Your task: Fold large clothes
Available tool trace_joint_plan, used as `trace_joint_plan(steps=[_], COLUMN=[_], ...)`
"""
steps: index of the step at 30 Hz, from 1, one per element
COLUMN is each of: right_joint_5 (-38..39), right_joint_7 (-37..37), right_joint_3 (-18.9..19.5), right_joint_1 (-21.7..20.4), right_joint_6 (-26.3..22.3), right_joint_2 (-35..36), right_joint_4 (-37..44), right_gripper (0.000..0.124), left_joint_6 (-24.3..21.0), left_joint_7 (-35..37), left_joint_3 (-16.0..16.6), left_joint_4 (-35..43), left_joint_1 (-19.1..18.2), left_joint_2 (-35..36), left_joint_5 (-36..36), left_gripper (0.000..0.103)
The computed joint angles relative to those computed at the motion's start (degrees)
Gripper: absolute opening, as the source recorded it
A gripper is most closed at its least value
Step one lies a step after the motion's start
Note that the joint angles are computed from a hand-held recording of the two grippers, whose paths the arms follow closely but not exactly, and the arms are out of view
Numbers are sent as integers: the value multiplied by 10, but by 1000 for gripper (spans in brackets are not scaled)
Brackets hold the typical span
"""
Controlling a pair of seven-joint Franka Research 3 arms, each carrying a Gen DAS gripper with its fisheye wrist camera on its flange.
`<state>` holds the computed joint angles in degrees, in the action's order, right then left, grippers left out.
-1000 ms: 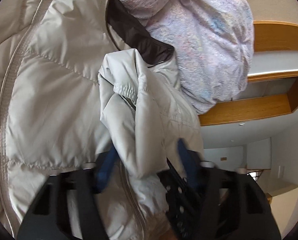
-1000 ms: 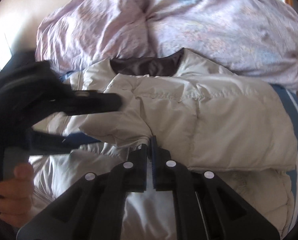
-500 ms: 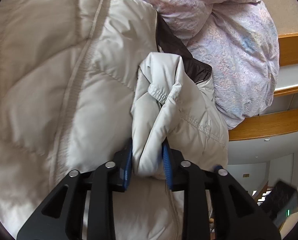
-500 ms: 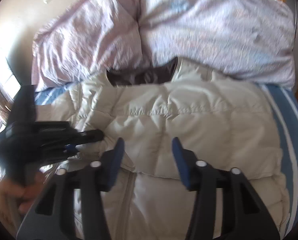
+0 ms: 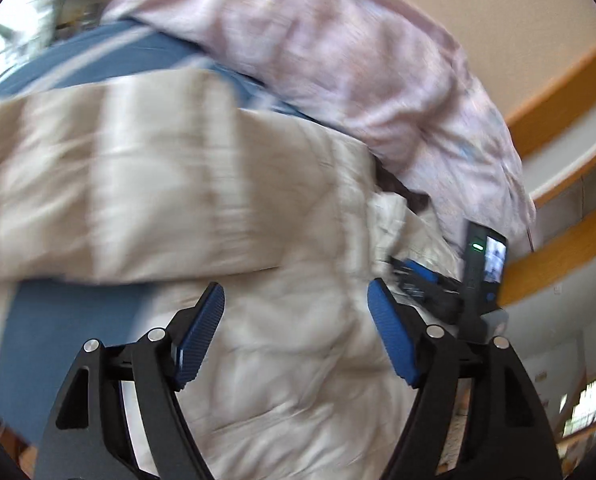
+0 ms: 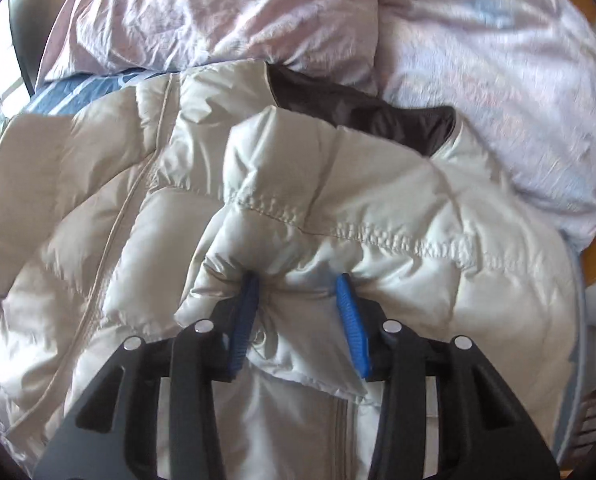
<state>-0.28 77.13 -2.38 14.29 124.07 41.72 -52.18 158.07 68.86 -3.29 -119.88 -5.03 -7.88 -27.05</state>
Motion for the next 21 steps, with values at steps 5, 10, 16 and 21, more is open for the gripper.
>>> trace_joint_plan(steps=[5, 10, 16, 21], right_joint_5=[79, 125, 149, 163], right_joint_7=[0, -5, -24, -31], right_joint_3=[30, 40, 43, 43], right_joint_1=[-40, -56, -57, -61], right_joint_6=[0, -14, -3, -8], right_joint_2=[-53, -88, -118, -128], right_joint_4=[-56, -94, -131, -142], right_gripper=[59, 62, 63, 65], left_joint_6=[66, 114, 145, 192], left_joint_7=[-83, -226, -374, -456], left_joint_3=[22, 20, -23, -27], left_joint_4=[-151, -236, -269, -291], left_joint_1=[24, 69, 151, 179], left_joint_2=[-108, -160, -171, -166], left_joint_5=[-3, 39, 108, 135], left_gripper=[75, 74, 73, 64])
